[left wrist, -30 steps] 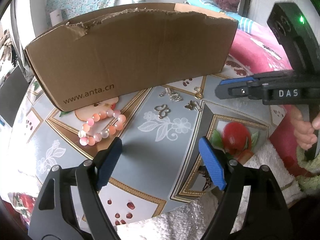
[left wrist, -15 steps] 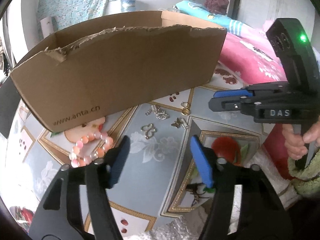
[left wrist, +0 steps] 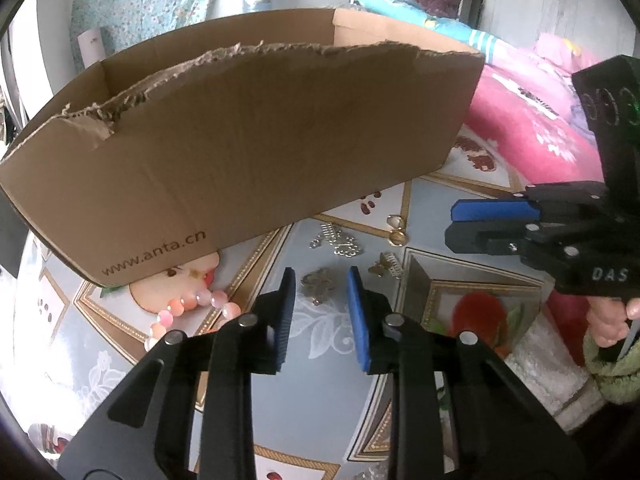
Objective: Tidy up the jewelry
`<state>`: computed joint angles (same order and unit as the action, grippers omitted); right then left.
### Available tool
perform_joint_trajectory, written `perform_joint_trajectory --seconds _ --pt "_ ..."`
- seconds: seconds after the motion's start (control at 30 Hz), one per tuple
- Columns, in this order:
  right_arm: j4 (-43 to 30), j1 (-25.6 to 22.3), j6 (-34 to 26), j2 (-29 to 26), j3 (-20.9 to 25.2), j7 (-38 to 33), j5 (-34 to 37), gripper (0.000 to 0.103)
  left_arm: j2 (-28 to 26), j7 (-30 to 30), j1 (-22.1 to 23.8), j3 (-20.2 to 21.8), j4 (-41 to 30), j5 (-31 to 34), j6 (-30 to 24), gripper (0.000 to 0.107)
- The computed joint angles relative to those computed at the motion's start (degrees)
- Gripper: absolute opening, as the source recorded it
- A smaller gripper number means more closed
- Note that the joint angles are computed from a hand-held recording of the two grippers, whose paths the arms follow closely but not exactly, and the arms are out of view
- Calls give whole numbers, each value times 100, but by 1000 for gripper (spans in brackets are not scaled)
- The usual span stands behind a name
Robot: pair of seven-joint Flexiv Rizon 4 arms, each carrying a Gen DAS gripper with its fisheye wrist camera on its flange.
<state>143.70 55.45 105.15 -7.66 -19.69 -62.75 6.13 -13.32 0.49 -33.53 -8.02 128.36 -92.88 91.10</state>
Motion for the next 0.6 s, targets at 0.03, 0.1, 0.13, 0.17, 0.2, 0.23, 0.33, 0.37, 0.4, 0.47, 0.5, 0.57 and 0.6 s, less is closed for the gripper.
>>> perform_joint_trajectory --seconds 0.03,0.1,0.13,0.17,0.2,0.23,0.33,0.37,0.4,0.47,0.5,0.57,0.6 --pt "-19 -112 16 -24 109 16 -13 24 -16 -131 28 2 19 147 -2 25" --pt "-56 -316 49 -69 323 11 -15 24 -59 -85 28 -14 -25 111 66 25" --pt "-76 -386 49 -84 396 -1 -7 24 -67 -105 35 -19 -24 147 82 25" --pt "-93 -531 74 -116 545 -1 -16 24 -78 -128 41 -26 -23 193 108 25" --pt "-119 -661 77 -133 675 -7 -20 24 -100 -118 38 -38 -34 223 164 25" --pt "-127 -681 88 -143 700 -25 4 24 -133 -129 26 -58 -54 263 229 24" --pt "-161 -852 113 -173 867 -66 37 24 -182 -131 14 -83 -67 419 334 20" --pt "-166 -910 131 -180 925 -72 51 24 -170 -281 71 -88 -29 630 287 18" --pt "-169 -954 143 -179 978 -82 68 24 -156 -384 138 -124 10 808 280 17" --pt "-165 -958 180 -177 993 -124 133 24 -146 -506 259 -233 61 1036 310 15" --pt "-165 -940 186 -175 991 -147 175 24 -140 -671 318 -258 100 1246 314 15" --pt "-166 -975 215 -181 1046 -179 233 24 -118 -795 445 -366 140 1371 310 15" --pt "-170 -1016 223 -192 1095 -190 252 24 -99 -846 519 -420 163 1408 289 15"
